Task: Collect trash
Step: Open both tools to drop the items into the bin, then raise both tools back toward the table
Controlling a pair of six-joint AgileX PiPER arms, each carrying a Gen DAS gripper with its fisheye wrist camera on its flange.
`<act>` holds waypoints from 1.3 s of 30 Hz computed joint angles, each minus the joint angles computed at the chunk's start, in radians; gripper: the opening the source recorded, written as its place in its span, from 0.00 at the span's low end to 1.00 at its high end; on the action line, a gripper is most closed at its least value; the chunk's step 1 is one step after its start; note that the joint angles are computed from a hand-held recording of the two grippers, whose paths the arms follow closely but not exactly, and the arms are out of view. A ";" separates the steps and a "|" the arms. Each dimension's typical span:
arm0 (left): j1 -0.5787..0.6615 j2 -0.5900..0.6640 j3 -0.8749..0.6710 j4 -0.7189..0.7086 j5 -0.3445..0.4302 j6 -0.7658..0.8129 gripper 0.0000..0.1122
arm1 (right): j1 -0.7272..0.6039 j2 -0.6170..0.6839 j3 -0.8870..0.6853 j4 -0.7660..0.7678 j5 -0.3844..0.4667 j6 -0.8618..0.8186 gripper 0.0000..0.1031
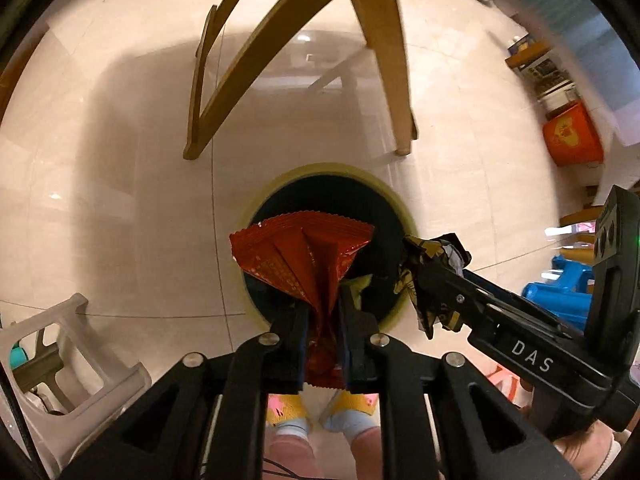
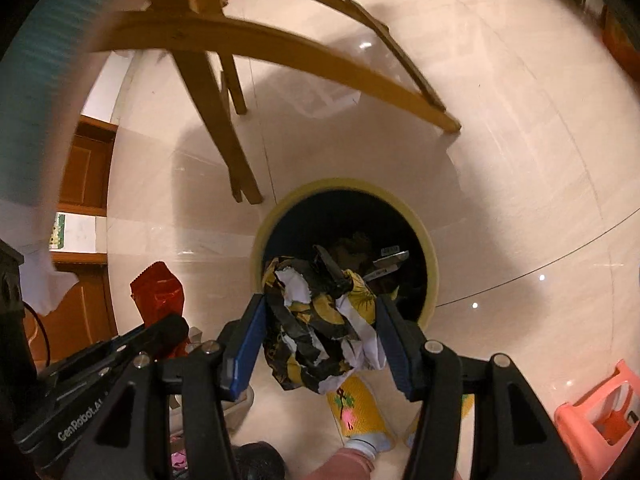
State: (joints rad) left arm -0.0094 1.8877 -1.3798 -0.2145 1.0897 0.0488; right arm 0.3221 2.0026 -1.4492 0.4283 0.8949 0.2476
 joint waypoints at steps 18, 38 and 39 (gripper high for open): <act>0.002 0.067 0.012 0.119 -0.108 -0.095 0.85 | 0.011 0.088 0.002 0.011 -0.080 -0.014 0.73; 0.009 -0.060 -0.054 0.116 0.081 -0.087 0.87 | 0.029 -0.044 0.022 -0.111 -0.013 0.104 0.79; 0.010 -0.073 -0.070 0.112 0.115 -0.086 0.87 | 0.029 -0.057 0.012 -0.117 0.011 0.118 0.79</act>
